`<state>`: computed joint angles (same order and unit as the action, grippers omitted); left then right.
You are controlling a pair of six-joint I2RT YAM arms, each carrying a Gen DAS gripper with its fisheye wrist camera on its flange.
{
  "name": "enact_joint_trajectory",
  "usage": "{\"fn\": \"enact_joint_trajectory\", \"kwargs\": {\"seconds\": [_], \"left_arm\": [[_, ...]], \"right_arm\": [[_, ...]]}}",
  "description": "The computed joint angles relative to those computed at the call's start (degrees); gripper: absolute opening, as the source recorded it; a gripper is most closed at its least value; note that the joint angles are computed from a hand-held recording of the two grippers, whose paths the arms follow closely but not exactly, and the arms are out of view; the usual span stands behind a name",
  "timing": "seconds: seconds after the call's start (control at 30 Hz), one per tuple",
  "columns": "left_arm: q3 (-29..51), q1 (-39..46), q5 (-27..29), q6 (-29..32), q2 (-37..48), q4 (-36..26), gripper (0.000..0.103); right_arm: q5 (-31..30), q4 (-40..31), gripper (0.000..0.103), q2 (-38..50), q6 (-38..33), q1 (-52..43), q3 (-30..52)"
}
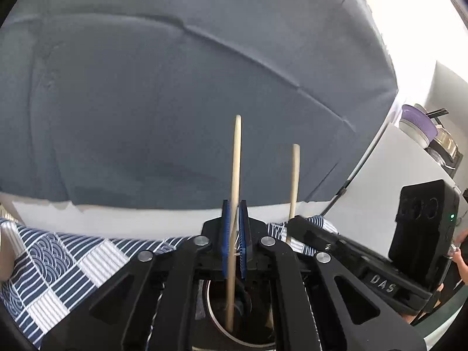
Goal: Organize utensils
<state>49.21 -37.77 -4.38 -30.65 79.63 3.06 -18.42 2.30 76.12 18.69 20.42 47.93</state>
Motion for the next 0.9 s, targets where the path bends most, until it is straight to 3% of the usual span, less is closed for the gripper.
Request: {"fn": "enact_joint_trajectory", "kwargs": {"seconds": [0.07, 0.2, 0.23, 0.3, 0.37, 0.4, 0.43, 0.63, 0.77, 0.9], "left_arm": [[-0.4, -0.2, -1.1, 0.4, -1.9, -1.2, 0.006], [-1.1, -0.3, -3.9, 0.1, -6.5, -4.8, 0.028], [-0.9, 0.0, -4.1, -0.2, -7.7, -6.2, 0.029], [-1.7, 0.7, -4.6, -0.1, -10.5, -8.3, 0.039], [-1.6, 0.9, -6.1, 0.5, -12.9, -11.5, 0.045], [-1.6, 1.2, -6.7, 0.7, -14.0, -13.1, 0.056], [-1.1, 1.3, -7.3, 0.3, -14.8, -15.5, 0.060], [-1.4, 2.0, -9.0, -2.1, -18.4, -24.2, 0.072], [-4.3, 1.6, -10.0, -2.2, -21.4, -28.7, 0.085], [-9.3, 3.1, -8.0, -3.0, -25.3, -30.9, 0.090]], "right_arm": [[-0.3, -1.7, 0.009, -0.8, -0.3, 0.2, 0.5], [0.3, -7.8, 0.010, -4.4, -3.2, -0.9, 1.6], [0.4, -9.4, 0.010, -5.3, -3.7, -1.0, 2.1], [1.3, -12.3, 0.022, -6.9, -4.7, -1.0, 3.1], [2.3, -14.7, 0.027, -8.5, -5.7, -0.8, 3.8], [2.8, -16.0, 0.029, -9.2, -6.1, -0.6, 4.2], [3.0, -17.0, 0.030, -9.7, -6.2, -0.5, 4.5], [6.1, -22.7, 0.042, -13.4, -5.4, 1.9, 3.9], [8.8, -24.7, 0.063, -15.8, -3.3, 3.7, 2.0], [11.5, -26.4, 0.071, -17.5, -1.3, 5.8, -0.4]]}}
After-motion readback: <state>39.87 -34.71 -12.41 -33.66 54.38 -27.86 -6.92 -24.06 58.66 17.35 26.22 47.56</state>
